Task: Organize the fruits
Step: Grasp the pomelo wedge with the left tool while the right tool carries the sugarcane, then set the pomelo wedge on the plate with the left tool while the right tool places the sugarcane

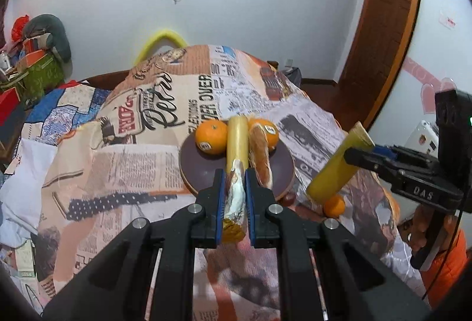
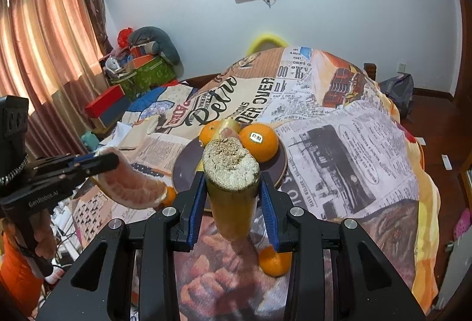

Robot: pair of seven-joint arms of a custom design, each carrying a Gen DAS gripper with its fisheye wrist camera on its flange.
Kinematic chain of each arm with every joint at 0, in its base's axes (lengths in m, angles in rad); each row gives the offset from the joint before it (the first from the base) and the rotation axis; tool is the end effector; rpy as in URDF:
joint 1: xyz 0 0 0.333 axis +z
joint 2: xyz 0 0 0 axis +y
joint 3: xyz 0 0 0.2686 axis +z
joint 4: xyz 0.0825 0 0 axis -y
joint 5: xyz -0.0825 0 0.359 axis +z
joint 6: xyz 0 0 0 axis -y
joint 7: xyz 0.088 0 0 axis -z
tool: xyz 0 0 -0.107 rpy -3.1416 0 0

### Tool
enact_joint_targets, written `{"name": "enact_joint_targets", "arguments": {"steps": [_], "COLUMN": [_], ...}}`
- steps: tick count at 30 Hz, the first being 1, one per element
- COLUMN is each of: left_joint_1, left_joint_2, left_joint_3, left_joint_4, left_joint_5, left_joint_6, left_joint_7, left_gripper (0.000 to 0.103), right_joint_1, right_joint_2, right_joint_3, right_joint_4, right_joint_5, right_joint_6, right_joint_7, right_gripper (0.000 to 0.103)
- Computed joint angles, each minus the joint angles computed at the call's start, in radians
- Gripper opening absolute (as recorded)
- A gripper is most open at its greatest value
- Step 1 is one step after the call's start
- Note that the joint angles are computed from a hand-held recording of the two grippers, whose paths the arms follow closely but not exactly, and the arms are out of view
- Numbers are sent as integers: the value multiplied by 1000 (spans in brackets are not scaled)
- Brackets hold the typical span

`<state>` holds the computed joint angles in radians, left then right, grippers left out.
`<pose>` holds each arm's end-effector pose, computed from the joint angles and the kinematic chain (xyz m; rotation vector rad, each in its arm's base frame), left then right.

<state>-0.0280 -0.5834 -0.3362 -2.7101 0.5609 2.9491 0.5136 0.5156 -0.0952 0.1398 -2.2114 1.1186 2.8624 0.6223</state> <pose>0.3687 -0.1785 0.4474 -1.8602 1.5886 -0.8755 0.4477 0.2832 0.4473 -1.9829 1.0106 -0.1523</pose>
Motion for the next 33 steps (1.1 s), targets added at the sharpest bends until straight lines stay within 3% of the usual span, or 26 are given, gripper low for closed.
{"name": "enact_joint_targets", "arguments": {"steps": [10, 14, 22, 25, 33], "left_joint_1": [115, 151, 107, 115, 24], "left_joint_2": [93, 175, 355, 400, 499], "left_joint_3": [-34, -44, 40, 33, 118], "left_joint_4": [93, 155, 258, 303, 392], "left_joint_5": [87, 152, 229, 349, 382], "left_joint_6": [12, -19, -4, 6, 29], "left_joint_7": [-42, -80, -137, -231, -218], "left_gripper": [12, 12, 12, 12, 15], "right_joint_1": [-21, -35, -61, -73, -84], "right_joint_2": [80, 124, 204, 233, 316], "right_joint_3": [12, 23, 48, 57, 80], "right_joint_4": [73, 112, 182, 217, 302], "right_joint_5": [-53, -94, -184, -199, -292], "right_joint_6": [3, 1, -3, -13, -16], "right_joint_7": [24, 48, 88, 95, 136], "right_gripper": [33, 33, 33, 33, 33]}}
